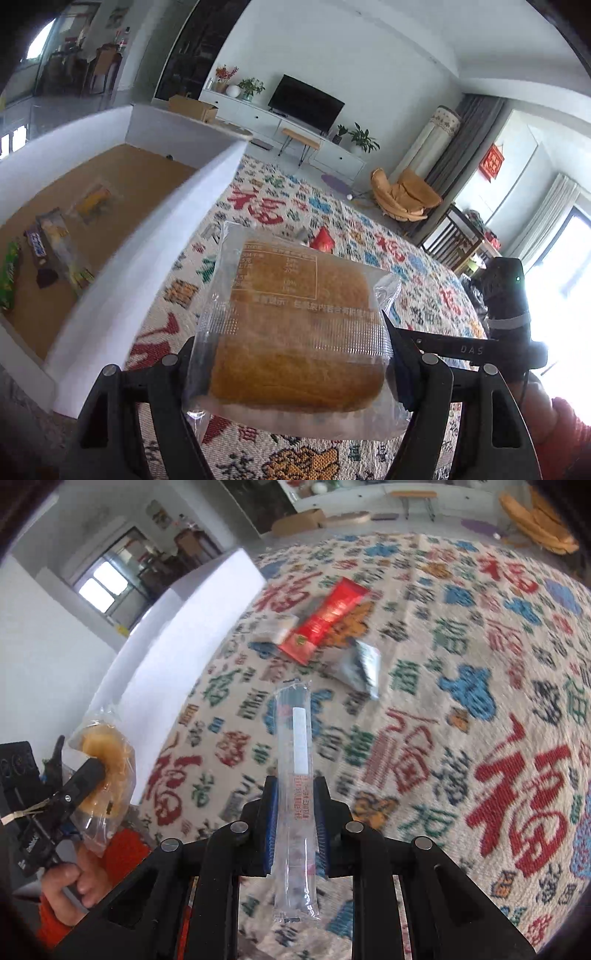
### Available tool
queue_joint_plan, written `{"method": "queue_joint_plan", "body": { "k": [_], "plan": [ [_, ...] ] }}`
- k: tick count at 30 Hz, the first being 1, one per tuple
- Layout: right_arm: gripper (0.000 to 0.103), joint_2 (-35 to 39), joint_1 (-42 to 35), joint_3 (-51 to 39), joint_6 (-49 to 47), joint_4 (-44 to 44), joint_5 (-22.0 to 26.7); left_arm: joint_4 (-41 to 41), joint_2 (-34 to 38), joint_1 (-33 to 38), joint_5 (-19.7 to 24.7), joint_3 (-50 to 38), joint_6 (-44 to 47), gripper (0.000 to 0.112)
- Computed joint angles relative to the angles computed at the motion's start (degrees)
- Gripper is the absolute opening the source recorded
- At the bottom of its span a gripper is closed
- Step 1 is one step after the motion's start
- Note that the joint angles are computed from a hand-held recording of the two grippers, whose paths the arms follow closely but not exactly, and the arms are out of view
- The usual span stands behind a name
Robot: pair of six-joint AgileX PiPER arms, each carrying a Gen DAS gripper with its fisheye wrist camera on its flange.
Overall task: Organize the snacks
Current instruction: 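Carry the loaf and clear tube over the white box and open both grippers, then move both tools back over the remaining snacks on the blanket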
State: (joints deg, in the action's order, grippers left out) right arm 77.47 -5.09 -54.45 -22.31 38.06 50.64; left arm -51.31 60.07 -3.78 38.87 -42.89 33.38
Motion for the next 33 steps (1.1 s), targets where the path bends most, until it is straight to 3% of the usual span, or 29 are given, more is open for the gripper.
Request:
{"method": "queue_joint_plan", "body": {
  "k": [4,7,11,15,17,18,21,24,28,33],
  "plan": [
    [0.019,4.22,11.81,-12.6,6.91,-1.82,-1.42,5.26,1.93,15.04,9.4,-10.58,1.27,0.075],
    [0.019,9.69,20.48,-24.74,12.45,-5.48,-2.41,10.3,7.99,23.49,13.16,-18.63,0.84,0.075],
    [0.019,19.58,29.94,-41.45,19.19,-11.56,-2.74,15.2,14.16,28.87,12.85,-23.4,-0.32,0.076],
    [0.02,29.45,36.39,-55.71,24.6,-17.96,-2.29,19.59,17.74,29.25,10.24,-24.28,-2.66,0.081],
    [0.024,33.3,38.37,-60.55,26.14,-21.1,-3.07,19.27,20.22,29.72,11.02,-25.32,-2.37,0.084],
    [0.032,34.68,39.12,-62.49,27.93,-23.43,-3.23,18.37,21.0,30.1,11.13,-25.43,-1.75,0.085],
    [0.039,34.36,38.93,-61.83,29.96,-23.46,-5.69,17.82,21.19,30.36,10.18,-25.75,-1.4,0.086],
    [0.044,30.64,37.76,-57.44,28.43,-21.53,-8.55,17.66,19.13,30.21,7.98,-25.27,-1.03,0.095],
    [0.052,24.6,37.71,-50.47,27.95,-25.46,-12.32,15.83,16.23,29.1,7.54,-25.01,-1.92,0.098],
    [0.06,17.67,36.46,-40.76,25.68,-26.04,-15.66,19.03,10.09,20.41,5.7,-22.35,-6.97,0.098]
  ]
}}
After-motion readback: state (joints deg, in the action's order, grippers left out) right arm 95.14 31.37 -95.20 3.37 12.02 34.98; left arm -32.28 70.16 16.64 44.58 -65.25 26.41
